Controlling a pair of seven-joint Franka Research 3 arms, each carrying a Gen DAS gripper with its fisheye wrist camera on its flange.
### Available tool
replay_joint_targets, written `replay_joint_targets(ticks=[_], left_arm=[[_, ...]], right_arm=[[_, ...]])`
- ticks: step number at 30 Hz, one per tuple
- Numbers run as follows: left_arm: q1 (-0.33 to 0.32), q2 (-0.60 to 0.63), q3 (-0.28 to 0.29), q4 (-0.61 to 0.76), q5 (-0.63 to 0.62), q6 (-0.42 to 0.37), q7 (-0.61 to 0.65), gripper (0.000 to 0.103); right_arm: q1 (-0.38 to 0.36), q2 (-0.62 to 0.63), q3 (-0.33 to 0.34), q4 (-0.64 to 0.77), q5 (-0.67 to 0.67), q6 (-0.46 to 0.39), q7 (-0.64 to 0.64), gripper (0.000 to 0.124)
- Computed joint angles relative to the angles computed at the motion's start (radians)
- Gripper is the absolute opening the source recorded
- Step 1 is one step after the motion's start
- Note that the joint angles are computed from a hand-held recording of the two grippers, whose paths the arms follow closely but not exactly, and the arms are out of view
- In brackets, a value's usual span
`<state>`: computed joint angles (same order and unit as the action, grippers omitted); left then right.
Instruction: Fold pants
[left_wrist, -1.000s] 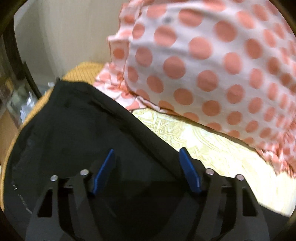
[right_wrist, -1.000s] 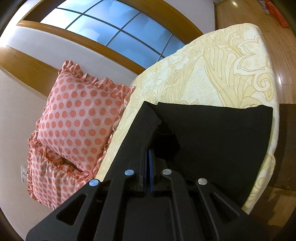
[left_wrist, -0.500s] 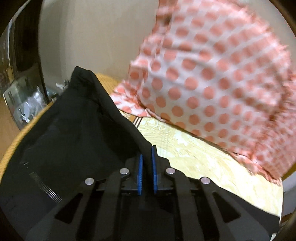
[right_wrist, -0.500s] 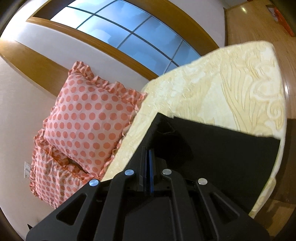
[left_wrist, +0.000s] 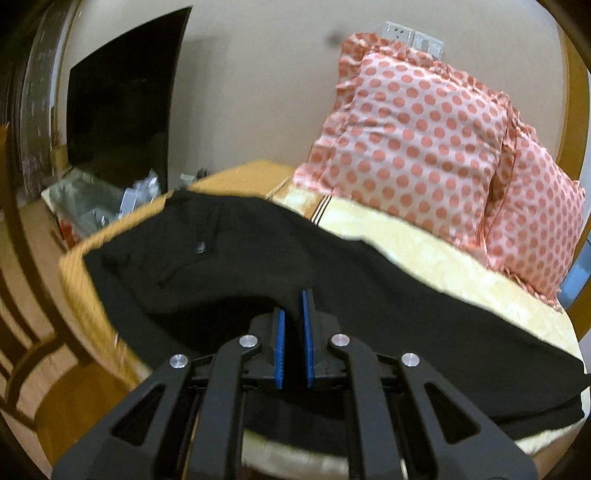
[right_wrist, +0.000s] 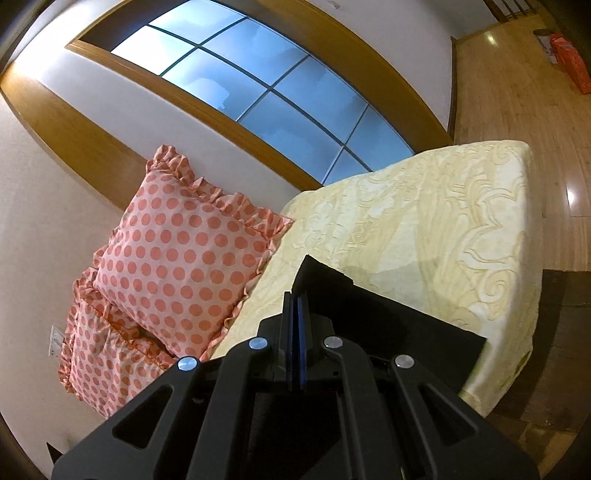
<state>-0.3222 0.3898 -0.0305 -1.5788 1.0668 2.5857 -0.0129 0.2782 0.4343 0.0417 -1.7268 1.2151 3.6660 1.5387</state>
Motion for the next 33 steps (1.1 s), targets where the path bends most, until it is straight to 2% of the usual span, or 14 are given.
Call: replay_joint_targets(ticks=[4,9,12,14,17,19,21,23,25,28,29,33], left_arm=[[-0.016,-0.028,0.002,-0.074,0.054,-0.037,-0.066,0.008],[0.0,-0.023,-0.017,-0.114,0.026,-0.042,-0.067,0.01],[-0.013,-0.069,-0.004,-0.167,0.109,-0.047,-0.161,0.03],[-0.017,-0.115,0.002,-0.209,0.196,-0.087,-0.25,0.056],[0.023,-0.148,-0.013,-0.228,0.214,-0.147,-0.275,0.058],[0.08,-0.158,-0.02,-0.238,0.176,-0.098,-0.266,0.058],[0.163,-0.152,-0.019,-0.246,0.061,0.033,-0.217,0.057],[0.21,-0.128,-0.024,-0.234,-0.06,0.079,-0.134,0.053],[0.245,-0.105,-0.026,-0.228,-0.175,0.134,-0.059,0.052],[0.239,-0.091,0.001,-0.225,-0.207,0.193,-0.04,0.053],[0.241,-0.085,0.004,-0.22,-0.223,0.21,-0.018,0.057],[0.24,-0.059,0.006,-0.189,-0.314,0.208,0.076,0.058]], right_arm=[[-0.002,-0.013,0.003,-0.027,-0.021,0.009,0.027,0.002],[0.0,-0.011,0.0,-0.024,0.132,-0.026,-0.068,0.002],[-0.015,-0.008,0.016,-0.027,0.184,-0.033,-0.107,0.002],[-0.024,-0.008,0.026,-0.027,0.195,-0.035,-0.118,0.002],[-0.032,0.001,0.037,-0.001,0.237,-0.033,-0.177,0.002],[-0.042,0.01,0.052,0.026,0.273,-0.028,-0.23,0.002],[-0.055,0.015,0.069,0.04,0.287,-0.021,-0.256,0.002],[-0.065,0.018,0.082,0.046,0.295,-0.016,-0.266,0.002],[-0.074,0.02,0.094,0.056,0.312,-0.014,-0.29,0.002],[-0.089,0.025,0.115,0.072,0.342,-0.003,-0.332,0.002],[-0.095,0.027,0.122,0.081,0.358,0.0,-0.353,0.002],[-0.114,0.036,0.146,0.098,0.375,0.009,-0.383,0.002]])
